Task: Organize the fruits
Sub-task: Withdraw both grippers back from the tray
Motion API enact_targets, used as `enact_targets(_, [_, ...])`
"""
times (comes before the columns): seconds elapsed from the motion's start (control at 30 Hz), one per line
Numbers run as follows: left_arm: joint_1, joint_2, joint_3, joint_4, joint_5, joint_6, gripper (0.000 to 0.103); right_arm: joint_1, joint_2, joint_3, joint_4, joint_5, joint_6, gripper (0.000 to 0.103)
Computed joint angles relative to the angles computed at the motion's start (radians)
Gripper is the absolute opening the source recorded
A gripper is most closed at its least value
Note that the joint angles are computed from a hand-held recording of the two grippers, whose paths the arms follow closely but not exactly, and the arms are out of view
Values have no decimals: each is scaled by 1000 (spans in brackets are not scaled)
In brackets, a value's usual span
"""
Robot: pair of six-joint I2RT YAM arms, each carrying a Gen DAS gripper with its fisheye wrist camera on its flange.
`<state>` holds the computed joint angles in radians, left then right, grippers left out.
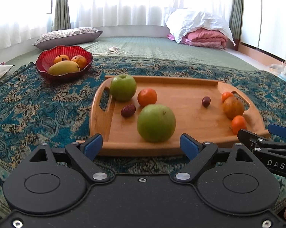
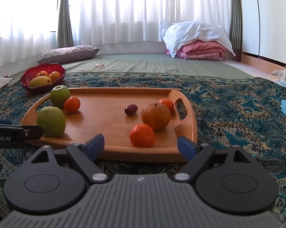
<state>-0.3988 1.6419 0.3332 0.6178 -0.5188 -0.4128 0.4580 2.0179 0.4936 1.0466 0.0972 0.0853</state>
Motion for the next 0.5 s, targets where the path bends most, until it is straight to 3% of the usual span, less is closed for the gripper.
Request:
enact_targets(0.23, [-19, 97, 4, 40, -6, -36, 93, 15, 63, 9, 11, 14, -21, 96])
enact_targets(0.5, [3, 225, 57, 49, -5, -25, 96, 17, 112, 59, -55, 29, -12, 99])
